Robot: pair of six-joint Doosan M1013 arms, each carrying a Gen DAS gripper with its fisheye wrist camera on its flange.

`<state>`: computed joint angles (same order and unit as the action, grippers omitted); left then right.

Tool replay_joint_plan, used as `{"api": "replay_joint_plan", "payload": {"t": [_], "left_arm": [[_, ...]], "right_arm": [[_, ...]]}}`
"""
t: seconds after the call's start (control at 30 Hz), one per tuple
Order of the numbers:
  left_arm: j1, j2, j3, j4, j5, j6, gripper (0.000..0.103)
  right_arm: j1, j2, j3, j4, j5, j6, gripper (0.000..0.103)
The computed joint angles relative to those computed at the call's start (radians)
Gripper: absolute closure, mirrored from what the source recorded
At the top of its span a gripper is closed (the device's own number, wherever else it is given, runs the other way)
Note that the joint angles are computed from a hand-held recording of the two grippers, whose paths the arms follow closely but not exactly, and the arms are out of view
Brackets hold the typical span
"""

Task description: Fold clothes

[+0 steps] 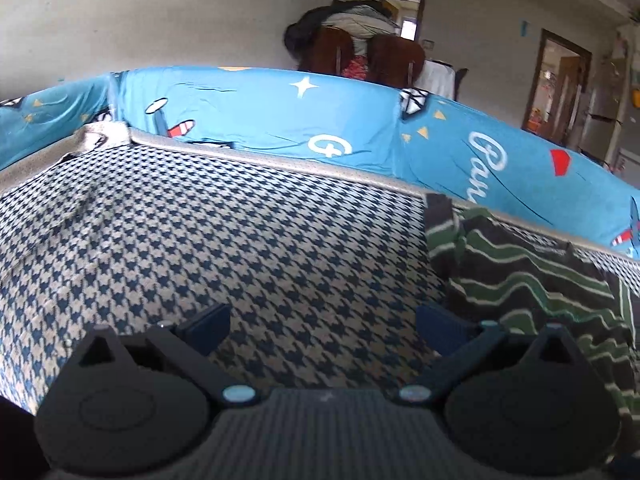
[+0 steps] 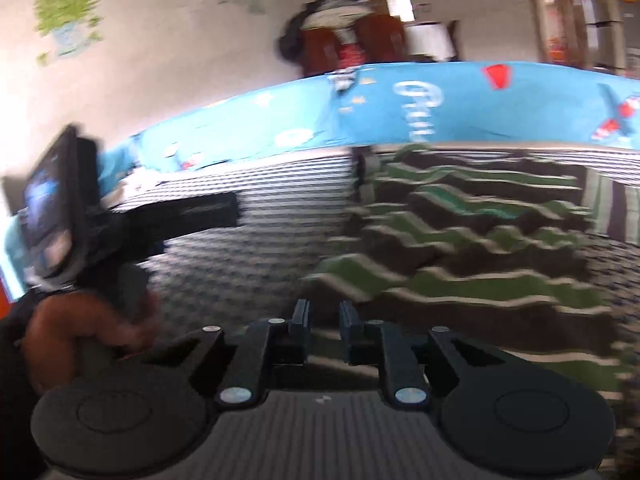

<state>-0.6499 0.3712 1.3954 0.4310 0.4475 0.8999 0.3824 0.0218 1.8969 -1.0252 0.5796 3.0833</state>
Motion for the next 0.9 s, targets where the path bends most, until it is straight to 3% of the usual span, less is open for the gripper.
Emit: {"api": "replay_joint_plan", "payload": {"t": [0.17,0.4,0.5,0.63,0.83,0.9], "left_arm": [[-0.008,0.006,-0.003,-0.143,0.001,0.18,0.0],[-0.016,0.017,-0.012,-0.239,0.029,0.299,0.0],[-0.019,0.021,-0.016,-0.24,0.04,0.307,0.0],[-0.022,0.027,-0.021,-0.24,0.052,0.313,0.0],[-0.027,0.031,-0.022,-0.226,0.062,0.321,0.0],[-0.028,0.033,-0.023,-0.22,0.068,0.317,0.0]], "right_arm": [[-0.01,-0.026,0.039,-0.026,0.174,0.118,0.076],[-0.039,-0.055,0.075,0.05,0.368,0.2,0.073],[-0.046,-0.064,0.09,0.069,0.401,0.215,0.061],[-0.064,-0.075,0.105,0.127,0.397,0.223,0.056],[-0.075,-0.077,0.114,0.158,0.372,0.253,0.052],[-0.067,-0.071,0.11,0.15,0.38,0.24,0.059]]}}
